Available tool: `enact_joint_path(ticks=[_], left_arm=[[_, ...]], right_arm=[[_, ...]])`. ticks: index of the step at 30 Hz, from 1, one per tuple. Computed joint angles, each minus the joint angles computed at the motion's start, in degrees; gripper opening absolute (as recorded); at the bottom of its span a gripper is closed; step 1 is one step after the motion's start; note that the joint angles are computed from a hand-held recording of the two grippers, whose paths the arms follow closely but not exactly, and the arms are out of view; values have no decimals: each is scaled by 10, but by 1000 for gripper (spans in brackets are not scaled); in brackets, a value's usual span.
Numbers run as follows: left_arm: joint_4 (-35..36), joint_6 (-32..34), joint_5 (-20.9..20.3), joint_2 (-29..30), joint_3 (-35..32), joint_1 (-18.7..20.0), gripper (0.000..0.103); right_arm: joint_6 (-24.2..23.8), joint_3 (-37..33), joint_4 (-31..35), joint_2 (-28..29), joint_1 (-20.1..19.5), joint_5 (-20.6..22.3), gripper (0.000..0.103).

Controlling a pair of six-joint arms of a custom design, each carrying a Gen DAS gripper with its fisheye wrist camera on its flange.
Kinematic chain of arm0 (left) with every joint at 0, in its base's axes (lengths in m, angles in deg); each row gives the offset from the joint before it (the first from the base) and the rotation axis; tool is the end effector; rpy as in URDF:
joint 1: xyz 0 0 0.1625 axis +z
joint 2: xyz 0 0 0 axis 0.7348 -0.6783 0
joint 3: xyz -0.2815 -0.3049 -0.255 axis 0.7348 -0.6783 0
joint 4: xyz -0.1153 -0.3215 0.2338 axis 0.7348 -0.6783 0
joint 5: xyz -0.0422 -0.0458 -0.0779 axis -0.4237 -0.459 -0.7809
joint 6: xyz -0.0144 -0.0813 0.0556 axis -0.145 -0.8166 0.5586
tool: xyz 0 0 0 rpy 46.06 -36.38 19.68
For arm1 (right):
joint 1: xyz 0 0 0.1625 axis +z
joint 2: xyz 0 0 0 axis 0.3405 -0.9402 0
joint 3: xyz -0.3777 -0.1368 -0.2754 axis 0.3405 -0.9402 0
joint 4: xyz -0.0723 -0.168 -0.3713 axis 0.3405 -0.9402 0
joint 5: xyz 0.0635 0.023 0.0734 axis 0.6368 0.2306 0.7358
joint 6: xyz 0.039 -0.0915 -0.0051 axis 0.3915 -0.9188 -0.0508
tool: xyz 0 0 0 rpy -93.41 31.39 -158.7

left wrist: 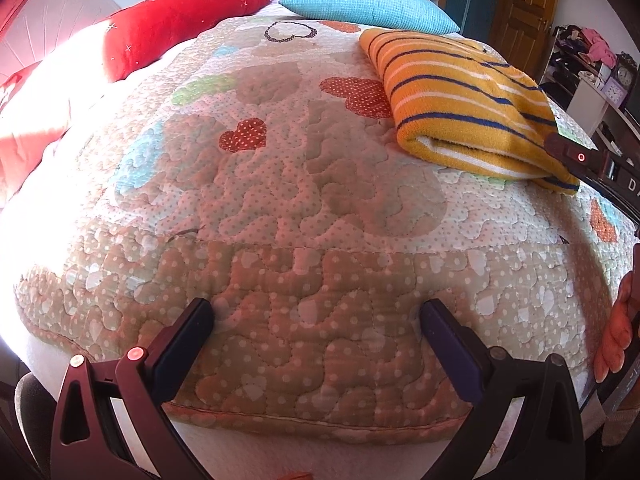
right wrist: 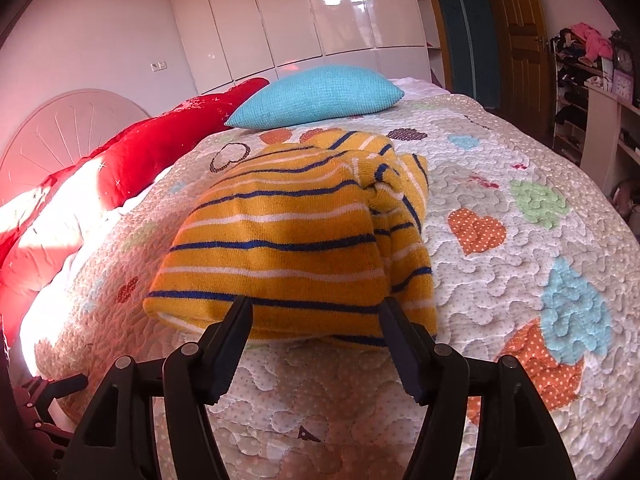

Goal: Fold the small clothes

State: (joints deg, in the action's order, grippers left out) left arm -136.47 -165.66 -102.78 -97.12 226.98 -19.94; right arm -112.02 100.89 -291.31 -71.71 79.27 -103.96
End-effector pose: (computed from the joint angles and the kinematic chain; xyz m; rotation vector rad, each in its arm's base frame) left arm -0.0863 -0.2814 0.0996 -0.2931 2.1357 -0.8612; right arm 0.1876 -0.4293 0.0484 1.0268 -2.5295 0.7699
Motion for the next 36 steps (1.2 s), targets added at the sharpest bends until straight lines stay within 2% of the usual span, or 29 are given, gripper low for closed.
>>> enact_joint_path(ticks=[5, 7, 10, 12, 16, 17, 18, 19, 20, 22, 23, 24, 25, 26, 27, 30, 33, 35, 36], left_arm=[[59, -25, -13, -29, -10, -22, 103], [92, -43, -9, -39, -14, -37, 103], [106, -46, -5, -50, -19, -49, 103], [102, -42, -1, -53, -21, -55, 103], [121, -39, 2, -58, -32, -65, 103], [129, -36, 3, -62, -34, -67, 103], [141, -35, 3, -66, -37, -69, 103], [156, -39, 2, -71, -40, -72, 103], [173, -45, 1, -78, -41, -78, 103], [205, -59, 1, -97, -39, -88, 103], [218, -65, 0, -105, -37, -91, 103], [232, -68, -1, -109, -38, -90, 103], [240, -69, -3, -111, -38, -87, 103], [243, -68, -3, -112, -38, -84, 103], [243, -69, -2, -111, -37, -82, 103], [235, -74, 6, -99, -40, -69, 103], [193, -52, 17, -75, -46, -52, 103], [165, -25, 22, -58, -55, -38, 103], [153, -12, 24, -51, -59, -32, 103]], right_arm=[[15, 26, -68, -3, -7, -1, 74], [28, 19, -69, -17, -4, 4, 74], [73, -21, 10, -56, 13, 34, 74], [85, -66, 81, -59, 35, 36, 74], [102, -166, 287, -31, 47, 66, 74], [106, -188, 325, -17, 46, 58, 73], [110, -206, 338, 0, 47, 26, 68], [108, -215, 328, 11, 43, 1, 62], [106, -211, 293, 18, 31, 0, 52], [139, -190, 276, -1, -5, 48, 43], [154, -178, 267, -12, -18, 59, 37], [160, -166, 259, -24, -29, 68, 36], [165, -154, 243, -32, -30, 53, 39], [162, -145, 211, -32, -26, 14, 57], [153, -135, 186, -34, -25, -1, 62], [114, -95, 120, -44, -21, 14, 62], [46, -64, 38, -25, 5, 27, 64], [7, -57, 25, -6, 15, 23, 67], [-4, -59, 29, 4, 17, 7, 67]])
